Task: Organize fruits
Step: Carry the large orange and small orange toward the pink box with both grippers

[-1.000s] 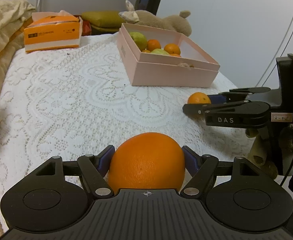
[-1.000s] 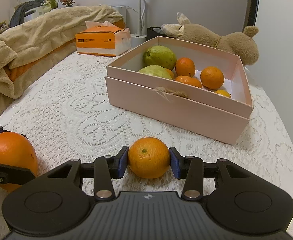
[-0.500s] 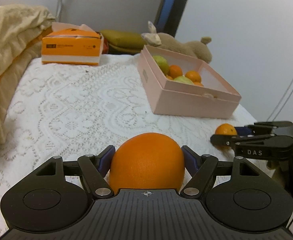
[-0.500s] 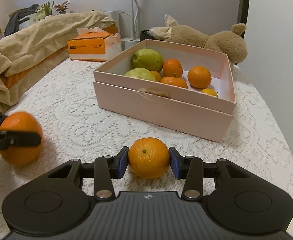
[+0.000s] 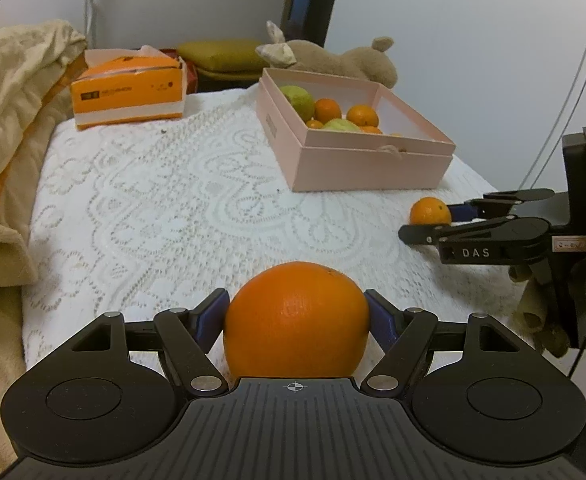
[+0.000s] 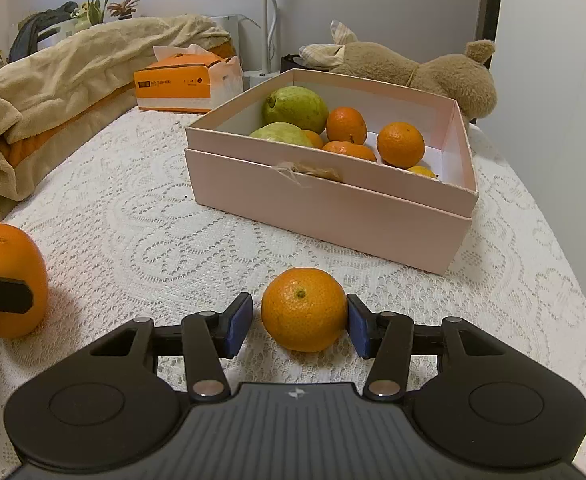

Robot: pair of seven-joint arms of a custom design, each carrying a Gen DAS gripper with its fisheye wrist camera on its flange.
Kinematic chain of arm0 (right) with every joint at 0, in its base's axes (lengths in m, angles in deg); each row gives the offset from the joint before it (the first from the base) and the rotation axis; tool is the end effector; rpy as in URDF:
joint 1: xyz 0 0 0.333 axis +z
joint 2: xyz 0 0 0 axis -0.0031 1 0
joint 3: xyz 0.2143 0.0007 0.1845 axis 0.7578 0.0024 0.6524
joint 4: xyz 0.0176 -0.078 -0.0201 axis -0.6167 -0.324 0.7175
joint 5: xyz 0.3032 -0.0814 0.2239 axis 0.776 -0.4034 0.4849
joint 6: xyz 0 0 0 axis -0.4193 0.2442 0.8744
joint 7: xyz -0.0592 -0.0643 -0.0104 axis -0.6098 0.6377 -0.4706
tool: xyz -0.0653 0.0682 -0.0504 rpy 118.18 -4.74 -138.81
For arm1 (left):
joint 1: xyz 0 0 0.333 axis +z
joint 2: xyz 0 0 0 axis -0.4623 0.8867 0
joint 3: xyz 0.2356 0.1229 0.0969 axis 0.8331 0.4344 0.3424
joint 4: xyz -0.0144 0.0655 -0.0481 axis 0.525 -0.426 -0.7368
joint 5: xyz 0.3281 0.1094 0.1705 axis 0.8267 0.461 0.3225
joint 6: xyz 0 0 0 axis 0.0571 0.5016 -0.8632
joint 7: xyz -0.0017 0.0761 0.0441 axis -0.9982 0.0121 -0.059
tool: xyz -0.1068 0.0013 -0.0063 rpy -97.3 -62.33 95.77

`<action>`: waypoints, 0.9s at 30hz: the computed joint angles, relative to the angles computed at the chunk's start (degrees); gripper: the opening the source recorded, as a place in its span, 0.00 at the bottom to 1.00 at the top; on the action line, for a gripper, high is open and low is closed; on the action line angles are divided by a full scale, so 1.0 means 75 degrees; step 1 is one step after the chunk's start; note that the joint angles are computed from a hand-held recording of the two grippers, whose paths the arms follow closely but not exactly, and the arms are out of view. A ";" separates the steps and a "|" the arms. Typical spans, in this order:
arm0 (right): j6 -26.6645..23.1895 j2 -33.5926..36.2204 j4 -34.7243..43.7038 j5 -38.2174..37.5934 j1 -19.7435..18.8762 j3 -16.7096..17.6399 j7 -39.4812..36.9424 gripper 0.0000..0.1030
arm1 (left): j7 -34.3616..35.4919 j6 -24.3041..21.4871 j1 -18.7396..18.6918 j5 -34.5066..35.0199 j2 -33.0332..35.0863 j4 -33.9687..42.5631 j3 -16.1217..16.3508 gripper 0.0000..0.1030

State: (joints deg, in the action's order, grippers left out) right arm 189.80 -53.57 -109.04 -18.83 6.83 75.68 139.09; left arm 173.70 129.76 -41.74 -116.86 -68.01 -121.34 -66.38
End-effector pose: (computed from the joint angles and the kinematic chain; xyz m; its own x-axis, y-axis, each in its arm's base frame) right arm 0.4964 0.1636 0.3987 0.0422 -0.9989 -0.0195 -0.6912 -0.0151 -0.7225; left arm 0.5195 -0.2381 0.4144 -0.6025 -0.7743 0.1934 -0.6405 0.3245 -0.6960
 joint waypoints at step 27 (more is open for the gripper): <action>0.0277 -0.0729 0.1369 -0.3265 -0.1443 0.0506 0.3304 0.41 | 0.2807 -0.0190 0.0116 -0.4296 0.2296 0.4268 -0.0588 0.81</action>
State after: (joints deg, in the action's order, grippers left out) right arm 191.88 -59.04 -98.77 -43.32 -4.00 79.48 163.87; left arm 194.75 128.34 -40.86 -149.09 -50.79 -89.33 -70.79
